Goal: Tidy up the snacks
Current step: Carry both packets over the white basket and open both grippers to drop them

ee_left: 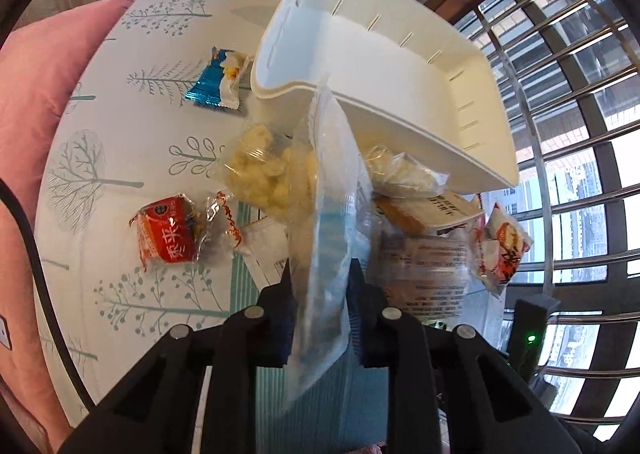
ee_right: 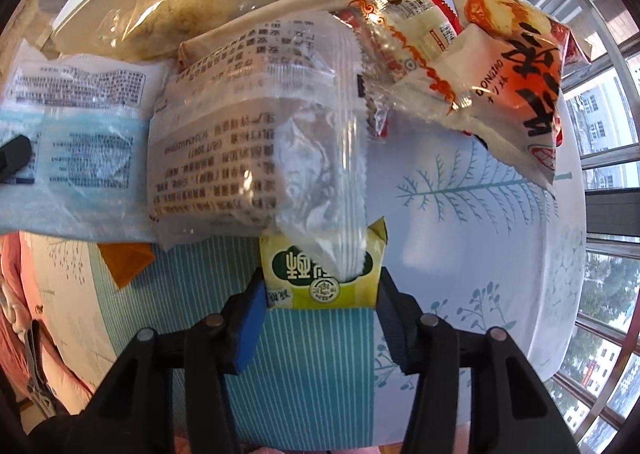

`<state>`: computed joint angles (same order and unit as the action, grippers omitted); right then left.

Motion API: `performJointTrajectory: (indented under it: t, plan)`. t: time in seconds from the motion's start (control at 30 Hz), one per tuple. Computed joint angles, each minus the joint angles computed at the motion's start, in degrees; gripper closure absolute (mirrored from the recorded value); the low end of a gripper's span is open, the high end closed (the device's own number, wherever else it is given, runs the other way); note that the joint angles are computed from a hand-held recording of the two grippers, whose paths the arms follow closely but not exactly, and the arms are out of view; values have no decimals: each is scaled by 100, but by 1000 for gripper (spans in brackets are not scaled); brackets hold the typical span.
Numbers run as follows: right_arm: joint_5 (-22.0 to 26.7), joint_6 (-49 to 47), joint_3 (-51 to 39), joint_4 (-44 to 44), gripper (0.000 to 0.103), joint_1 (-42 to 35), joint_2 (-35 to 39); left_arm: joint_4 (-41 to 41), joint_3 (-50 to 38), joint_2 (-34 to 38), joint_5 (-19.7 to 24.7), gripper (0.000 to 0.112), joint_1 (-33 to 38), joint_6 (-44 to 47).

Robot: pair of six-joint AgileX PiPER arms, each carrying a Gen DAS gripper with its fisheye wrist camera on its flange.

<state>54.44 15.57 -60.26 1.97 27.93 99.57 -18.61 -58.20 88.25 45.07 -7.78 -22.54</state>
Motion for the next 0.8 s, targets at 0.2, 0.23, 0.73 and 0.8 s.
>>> performJointTrajectory:
  t: [0.2, 0.23, 0.73, 0.8]
  plan:
    - [-39, -675, 674, 430, 51, -357, -622, 710, -62, -595, 288, 94, -410, -1038]
    - [-23, -782, 736, 488, 51, -430, -701, 897, -119, -707, 390, 94, -505, -1291]
    - [1417, -2711, 203, 1450, 51, -2101, -2067, 2505, -1986, -1311, 2200, 94, -1381, -2599]
    - [1435, -2773, -92, 1568, 51, -2104, -1900, 2660, -2405, -1224, 2436, 94, -1443, -2536]
